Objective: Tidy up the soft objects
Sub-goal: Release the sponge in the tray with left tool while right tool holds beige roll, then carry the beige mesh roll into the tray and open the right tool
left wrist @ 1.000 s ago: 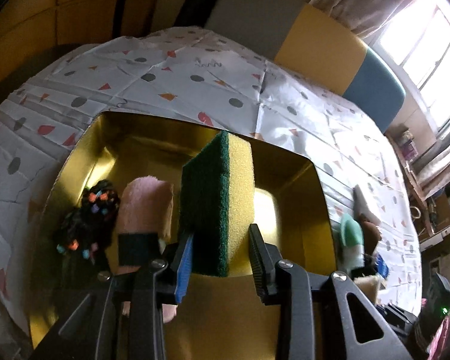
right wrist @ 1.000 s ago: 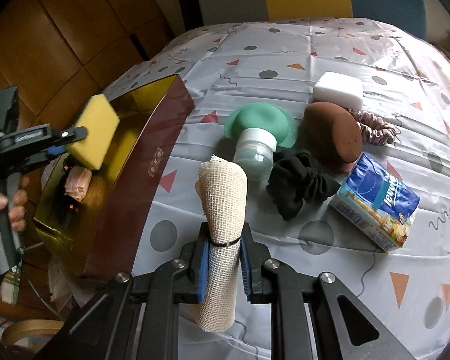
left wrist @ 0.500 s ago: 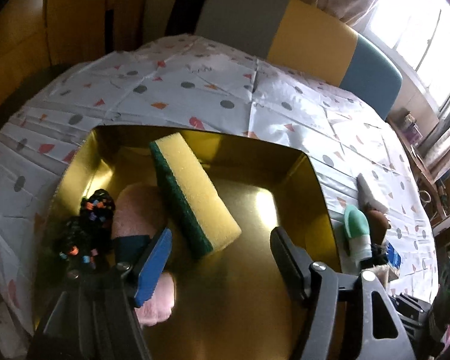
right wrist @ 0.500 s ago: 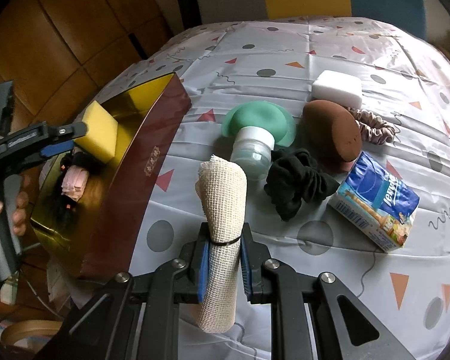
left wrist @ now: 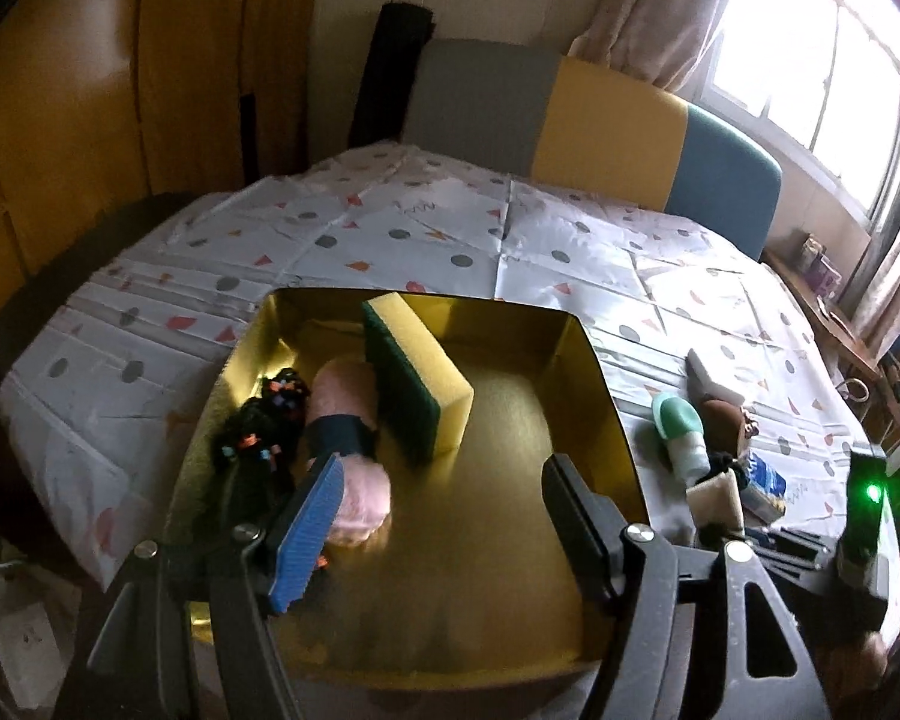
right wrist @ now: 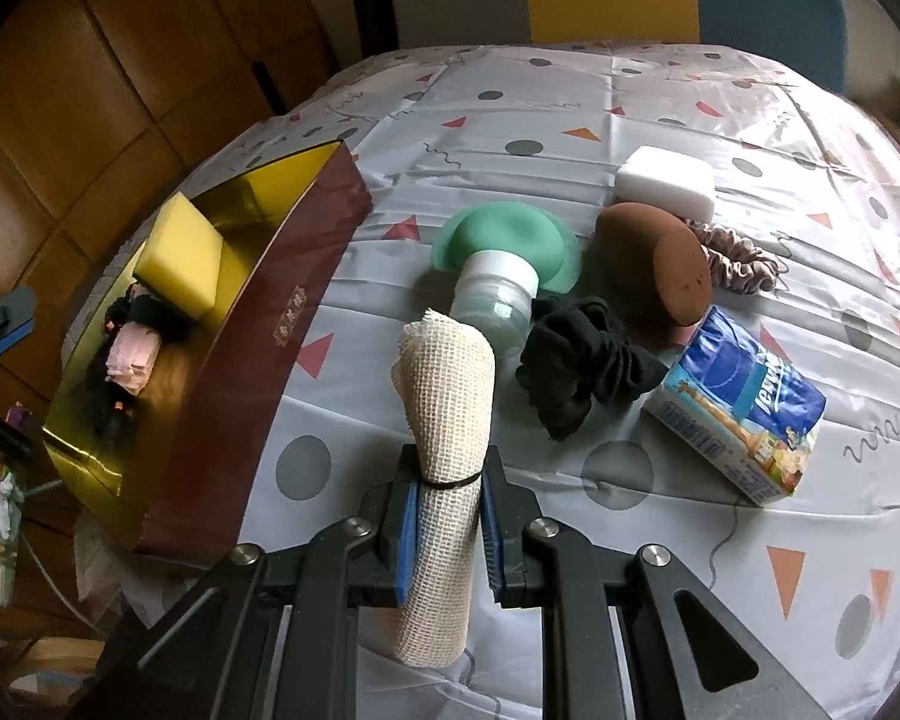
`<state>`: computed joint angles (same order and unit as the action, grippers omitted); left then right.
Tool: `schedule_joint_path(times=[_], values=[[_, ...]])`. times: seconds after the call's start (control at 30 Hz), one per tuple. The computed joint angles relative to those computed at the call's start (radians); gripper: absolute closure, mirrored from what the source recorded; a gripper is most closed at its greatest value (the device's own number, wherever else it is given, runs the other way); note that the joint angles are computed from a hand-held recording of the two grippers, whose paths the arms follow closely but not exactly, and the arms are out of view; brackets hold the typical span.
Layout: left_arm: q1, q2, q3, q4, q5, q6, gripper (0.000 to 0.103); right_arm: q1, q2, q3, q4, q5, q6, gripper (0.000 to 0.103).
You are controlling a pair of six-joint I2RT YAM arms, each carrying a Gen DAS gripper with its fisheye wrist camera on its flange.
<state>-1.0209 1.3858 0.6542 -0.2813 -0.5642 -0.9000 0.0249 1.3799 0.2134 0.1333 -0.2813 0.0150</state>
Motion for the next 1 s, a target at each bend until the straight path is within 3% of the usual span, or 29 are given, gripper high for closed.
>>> schedule_joint_path(times=[0.2,0.5,1.0], values=[[-0.092,-0.064,-0.027,-0.091,-0.091,-0.079,0.033,0.021,0.005,-0.003,0.007,0.024,0.013,0.085],[-0.125,-0.115,-0.086,-0.118,-0.095,-0.136,0.033,0.041,0.025,-0.007,0.024,0.067,0.046,0.085],[-0.156,-0.203,-0.187,-0.158,-0.108,-0.223,0.033,0.201,-0.178,-0.024,-0.114,0.164,0.217,0.085]])
